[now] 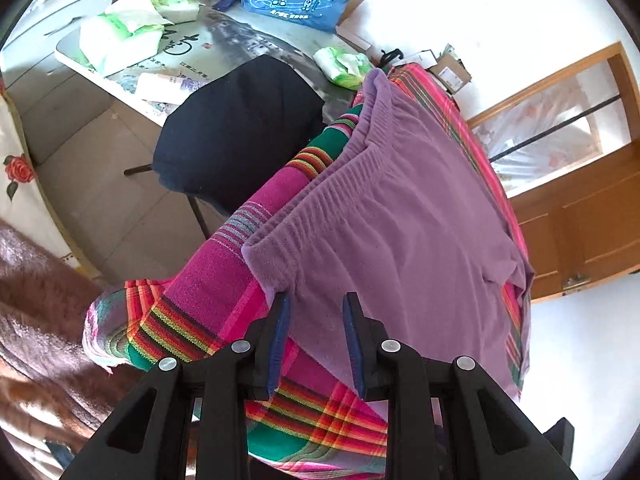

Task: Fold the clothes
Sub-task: 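Move the right gripper over the blanket and press it flat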

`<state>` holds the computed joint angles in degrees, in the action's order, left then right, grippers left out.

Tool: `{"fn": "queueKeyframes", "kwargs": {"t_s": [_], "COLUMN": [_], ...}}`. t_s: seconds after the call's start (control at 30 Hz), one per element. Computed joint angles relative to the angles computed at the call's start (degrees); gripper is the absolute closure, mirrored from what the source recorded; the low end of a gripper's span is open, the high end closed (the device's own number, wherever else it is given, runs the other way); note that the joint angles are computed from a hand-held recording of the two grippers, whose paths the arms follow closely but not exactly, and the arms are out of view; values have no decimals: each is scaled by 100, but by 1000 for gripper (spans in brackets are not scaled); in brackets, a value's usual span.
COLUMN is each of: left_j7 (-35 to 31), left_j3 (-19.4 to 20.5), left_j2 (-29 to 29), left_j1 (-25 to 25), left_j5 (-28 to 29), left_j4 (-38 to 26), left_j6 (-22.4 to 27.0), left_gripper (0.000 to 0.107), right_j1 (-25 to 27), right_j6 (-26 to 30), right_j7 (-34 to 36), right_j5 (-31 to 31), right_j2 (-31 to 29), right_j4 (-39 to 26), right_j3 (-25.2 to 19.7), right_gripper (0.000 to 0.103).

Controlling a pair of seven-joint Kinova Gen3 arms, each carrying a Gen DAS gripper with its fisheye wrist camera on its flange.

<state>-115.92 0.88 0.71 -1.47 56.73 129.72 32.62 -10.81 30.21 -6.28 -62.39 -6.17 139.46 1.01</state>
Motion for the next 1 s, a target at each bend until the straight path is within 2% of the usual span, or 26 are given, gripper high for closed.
{"fn": "queueKeyframes", "kwargs": {"t_s": [0.07, 0.23, 0.33, 0.43, 0.53, 0.63, 0.77, 0.87, 0.9, 1.0], "left_j7": [-109, -80, 429, 756, 1076, 1219, 923, 1061, 1116, 883], "left_j3": [-44, -89, -26, -17, 9, 85, 56, 88, 81, 26], "left_j2": [63, -130, -207, -160, -111, -74, -31, -61, -67, -74], "left_j1": [-60, -72, -4, 67, 118, 205, 164, 202, 212, 165], "left_j5": [106, 136, -318, -603, -890, -1131, -834, -968, -995, -705], "left_j4": [-9, 71, 24, -31, -82, -106, -97, -90, -76, 9], "left_j6": [46, -91, -394, -472, -543, -621, -517, -599, -634, -652], "left_gripper": [82, 82, 80, 78, 78, 78, 78, 82, 89, 92], "right_j1": [-32, -91, -56, -53, -130, -124, 52, 148, 198, 358], "right_j6": [-229, 56, 98, 90, -193, -118, -191, -558, -676, -657], "right_j7": [58, 126, 35, -109, -445, -538, -774, -946, -994, -1176], "right_j5": [-117, 18, 138, 198, 411, 617, 789, 907, 909, 1061], "right_j2": [-46, -114, -30, -17, -212, -405, -553, -593, -567, -252], "right_j4": [80, 64, 1, -24, 18, -5, -104, -153, -202, -532], "right_j3": [-104, 55, 34, -24, -142, 119, 534, 783, 890, 1204], "right_gripper": [100, 100, 100, 94, 94, 93, 92, 91, 91, 90]}}
